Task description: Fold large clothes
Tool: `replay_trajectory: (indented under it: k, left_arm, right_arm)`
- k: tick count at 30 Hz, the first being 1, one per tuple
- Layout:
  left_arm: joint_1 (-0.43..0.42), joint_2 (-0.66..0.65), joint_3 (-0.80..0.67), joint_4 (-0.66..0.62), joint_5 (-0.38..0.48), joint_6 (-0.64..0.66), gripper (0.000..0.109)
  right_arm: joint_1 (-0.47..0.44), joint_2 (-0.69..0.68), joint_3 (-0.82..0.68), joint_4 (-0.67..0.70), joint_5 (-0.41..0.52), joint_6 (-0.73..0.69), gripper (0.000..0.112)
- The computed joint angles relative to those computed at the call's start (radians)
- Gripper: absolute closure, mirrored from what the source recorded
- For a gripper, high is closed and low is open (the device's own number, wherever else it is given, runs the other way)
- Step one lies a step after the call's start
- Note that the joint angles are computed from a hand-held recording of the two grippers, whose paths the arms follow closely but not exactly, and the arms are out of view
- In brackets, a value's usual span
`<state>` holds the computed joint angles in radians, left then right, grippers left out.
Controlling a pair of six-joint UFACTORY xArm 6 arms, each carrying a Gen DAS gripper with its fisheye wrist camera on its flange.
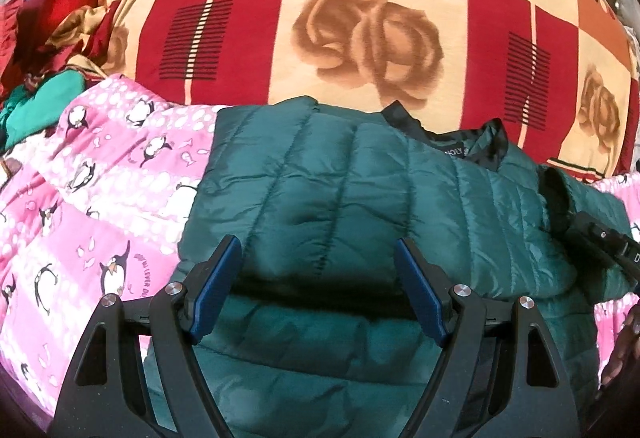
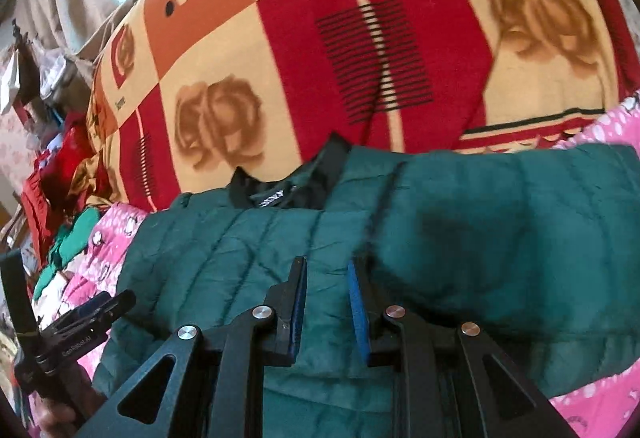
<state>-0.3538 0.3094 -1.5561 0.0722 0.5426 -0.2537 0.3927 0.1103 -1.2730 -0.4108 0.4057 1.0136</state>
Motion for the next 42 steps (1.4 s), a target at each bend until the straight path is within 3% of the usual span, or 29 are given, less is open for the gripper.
replay_trajectory:
  k: [1, 3, 5, 8, 13, 14, 15, 18, 19, 23, 29, 42]
  left_arm:
    - [0.003, -0.001, 0.003, -0.006, -0.004, 0.002, 0.029]
    - [0.008, -0.004, 0.011, -0.017, -0.014, 0.004, 0.029]
    - [0.011, 0.0, 0.011, -0.04, -0.014, 0.011, 0.029]
    - [0.011, 0.007, 0.006, -0.068, -0.006, 0.02, 0.029]
    - [0.0, 0.005, 0.012, -0.07, 0.0, 0.033, 0.029]
    - [-0.003, 0.003, 0.015, -0.062, 0.001, 0.033, 0.029]
    - [-0.004, 0.001, 0.017, -0.058, 0.001, 0.034, 0.029]
    - [-0.004, -0.005, 0.025, -0.043, -0.004, 0.037, 0.029]
    - [-0.002, -0.005, 0.024, -0.037, -0.006, 0.034, 0.029]
    - [0.014, -0.001, 0.01, -0.067, -0.009, 0.025, 0.029]
    - [0.037, -0.001, -0.011, -0.119, -0.005, 0.023, 0.029]
    - [0.084, 0.009, -0.033, -0.168, 0.009, 0.061, 0.03]
  right_arm:
    - [0.003, 0.005, -0.013, -0.015, 0.018, 0.009, 0.09]
    - [0.006, 0.001, -0.036, -0.092, 0.091, 0.059, 0.041]
    - [0.008, -0.01, -0.035, -0.139, 0.136, 0.078, 0.03]
    - [0.013, -0.006, -0.053, -0.177, 0.238, 0.083, 0.03]
    - [-0.015, 0.039, -0.067, -0.14, 0.287, 0.032, 0.03]
    - [-0.024, 0.057, -0.074, -0.127, 0.288, 0.003, 0.036]
    - [-0.03, 0.064, -0.074, -0.127, 0.281, -0.009, 0.057]
    - [-0.052, 0.044, -0.033, -0.087, 0.213, -0.021, 0.085]
    - [-0.058, 0.023, -0.01, -0.071, 0.177, -0.017, 0.087]
    - [-0.06, -0.037, 0.046, 0.018, 0.046, -0.037, 0.088]
    - [-0.008, 0.018, -0.05, 0.168, -0.034, -0.156, 0.088]
    - [0.118, 0.414, -0.499, 0.59, 0.038, -0.493, 0.088]
